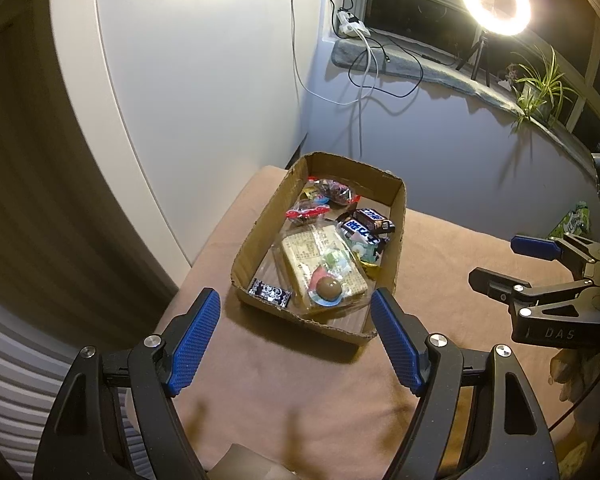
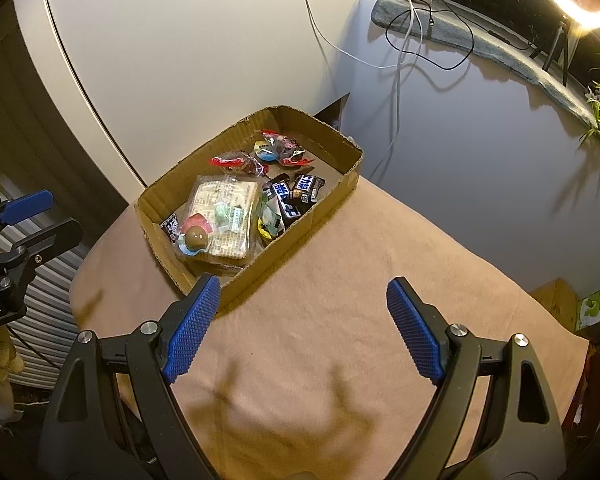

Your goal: Organize snacks

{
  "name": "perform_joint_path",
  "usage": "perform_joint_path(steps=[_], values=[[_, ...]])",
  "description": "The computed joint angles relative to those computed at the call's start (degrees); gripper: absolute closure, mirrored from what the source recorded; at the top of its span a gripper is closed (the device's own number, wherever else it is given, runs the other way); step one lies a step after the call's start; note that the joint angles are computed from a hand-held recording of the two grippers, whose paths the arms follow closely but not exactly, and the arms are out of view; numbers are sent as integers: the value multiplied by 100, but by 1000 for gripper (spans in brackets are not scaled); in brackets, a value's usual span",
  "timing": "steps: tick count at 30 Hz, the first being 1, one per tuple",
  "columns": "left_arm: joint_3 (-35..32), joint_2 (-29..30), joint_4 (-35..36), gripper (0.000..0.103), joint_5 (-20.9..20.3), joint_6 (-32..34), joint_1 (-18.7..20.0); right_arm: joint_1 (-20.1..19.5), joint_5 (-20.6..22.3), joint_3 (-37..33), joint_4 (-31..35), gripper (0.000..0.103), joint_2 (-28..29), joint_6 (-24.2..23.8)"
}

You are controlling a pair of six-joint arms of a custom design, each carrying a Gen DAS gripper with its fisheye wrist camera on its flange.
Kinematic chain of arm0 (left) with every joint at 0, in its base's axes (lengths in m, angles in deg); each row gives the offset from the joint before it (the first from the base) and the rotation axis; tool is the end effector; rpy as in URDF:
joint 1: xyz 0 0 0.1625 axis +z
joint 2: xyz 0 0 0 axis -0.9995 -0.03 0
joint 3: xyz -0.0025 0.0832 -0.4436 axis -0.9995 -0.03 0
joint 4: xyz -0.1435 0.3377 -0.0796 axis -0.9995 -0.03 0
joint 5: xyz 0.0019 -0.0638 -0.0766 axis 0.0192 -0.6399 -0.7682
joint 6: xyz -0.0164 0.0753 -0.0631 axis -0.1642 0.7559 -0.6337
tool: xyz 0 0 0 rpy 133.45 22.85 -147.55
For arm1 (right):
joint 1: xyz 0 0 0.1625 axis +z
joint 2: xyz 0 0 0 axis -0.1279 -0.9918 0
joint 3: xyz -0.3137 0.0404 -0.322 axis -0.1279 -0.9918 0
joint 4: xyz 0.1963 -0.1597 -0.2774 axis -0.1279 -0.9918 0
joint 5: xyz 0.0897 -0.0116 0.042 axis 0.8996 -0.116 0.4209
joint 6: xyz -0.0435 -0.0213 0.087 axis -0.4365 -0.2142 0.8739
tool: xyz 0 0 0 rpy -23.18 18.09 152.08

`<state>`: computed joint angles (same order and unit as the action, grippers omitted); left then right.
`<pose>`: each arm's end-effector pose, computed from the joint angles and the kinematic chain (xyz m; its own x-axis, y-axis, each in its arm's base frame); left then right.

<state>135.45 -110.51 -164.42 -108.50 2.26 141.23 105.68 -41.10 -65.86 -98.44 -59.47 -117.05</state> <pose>-0.2856 -0.7473 0.1523 -0.7062 -0.3231 -0.6300 0.2344 0.7329 -0.6386 0.2216 -0.8894 0.2035 -0.5179 -0.6835 0.5144 -0.7643 0.6398 0.0807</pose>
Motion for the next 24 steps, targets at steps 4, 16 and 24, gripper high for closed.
perform_joint_path(steps=[4, 16, 24], values=[[15, -13, -15, 25, 3, 14, 0, -2, 4, 31, -12, 15, -15, 10], [20, -24, 24, 25, -3, 11, 8, -23, -20, 104, -35, 15, -51, 21], [12, 41, -143, 25, 43, 244, 5, -69, -84, -193, 111, 15, 95, 98]])
